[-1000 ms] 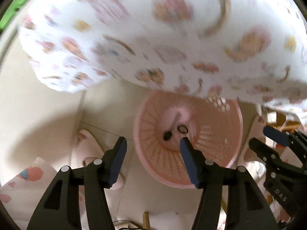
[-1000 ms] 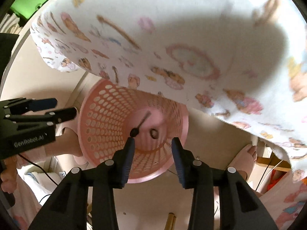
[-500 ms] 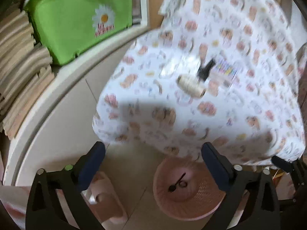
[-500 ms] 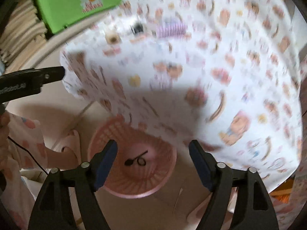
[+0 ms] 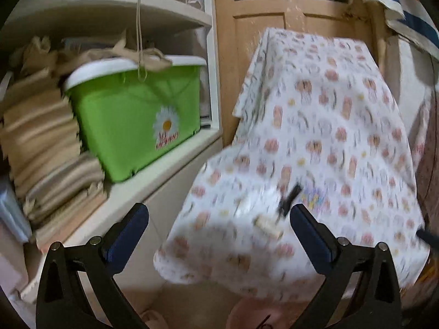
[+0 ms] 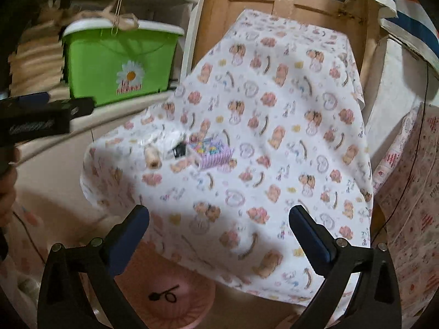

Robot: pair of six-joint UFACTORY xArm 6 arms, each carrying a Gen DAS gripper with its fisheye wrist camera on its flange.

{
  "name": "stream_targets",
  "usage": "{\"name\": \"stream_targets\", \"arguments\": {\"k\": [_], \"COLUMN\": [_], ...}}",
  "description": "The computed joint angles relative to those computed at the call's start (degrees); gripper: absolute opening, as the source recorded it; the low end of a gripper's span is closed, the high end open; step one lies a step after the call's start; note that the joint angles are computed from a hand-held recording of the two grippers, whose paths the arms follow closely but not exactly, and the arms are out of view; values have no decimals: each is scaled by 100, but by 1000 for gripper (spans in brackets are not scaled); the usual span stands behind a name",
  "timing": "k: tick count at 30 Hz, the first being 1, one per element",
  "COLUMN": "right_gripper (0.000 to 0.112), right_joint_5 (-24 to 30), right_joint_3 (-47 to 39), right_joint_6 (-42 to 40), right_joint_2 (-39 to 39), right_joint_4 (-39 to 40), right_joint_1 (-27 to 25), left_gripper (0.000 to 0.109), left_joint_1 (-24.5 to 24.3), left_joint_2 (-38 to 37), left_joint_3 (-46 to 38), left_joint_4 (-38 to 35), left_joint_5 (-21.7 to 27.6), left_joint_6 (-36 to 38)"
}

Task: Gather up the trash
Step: 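Raise both tools back toward the table, then grasp the white tissue with the left tool while the right tool approaches the pink box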

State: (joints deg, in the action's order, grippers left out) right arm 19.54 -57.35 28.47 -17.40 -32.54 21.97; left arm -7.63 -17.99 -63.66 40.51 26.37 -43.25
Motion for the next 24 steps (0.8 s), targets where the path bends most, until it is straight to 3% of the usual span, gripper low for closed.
{"name": "stream_targets", "arguments": {"k": [2,4,6,8,10,12,15,17,22,24], "right_gripper": [103,103,102,97,95,93,92,88,66,58], "right_joint_5": [-36,202,433,647,819,971,1011,1039,1262,1286], "right_joint_3": [-122,-460,-813,-1167,-1520,-1811,-1951,-2020,-2396,-2485], "right_joint_6": [-61,643,987,589,-311,-702,-1060,-1236,-1179,-1039], "right_joint_2": [102,241,467,748,1059,1310,1480,1584,1881,1952], "right_joint_4": [166,-628,-1172,-802,186,745,1298,1599,1823,1745], "right_joint_1": [-60,-146,-178,-209,-269,-331,-414,-462,-513,-519], "left_gripper": [102,102,102,102,102,102,102,102,102,102], "left_joint_1": [33,203,359,358,321,302,362,362,183,105], "left_joint_2": [439,986,1742,2573,3390,3811,3517,3075,1820,1608], "left_joint_3": [-732,-1566,-2695,-3894,-5067,-5651,-5209,-4510,-2525,-2365], "left_joint_4": [-367,-999,-1086,-464,-14,-390,-1851,-2337,-1618,-2314], "left_joint_5": [91,-22,-95,112,401,670,901,1003,665,1191], "left_joint_6": [482,1151,1293,1373,1696,2409,3241,3587,3565,3754]}}
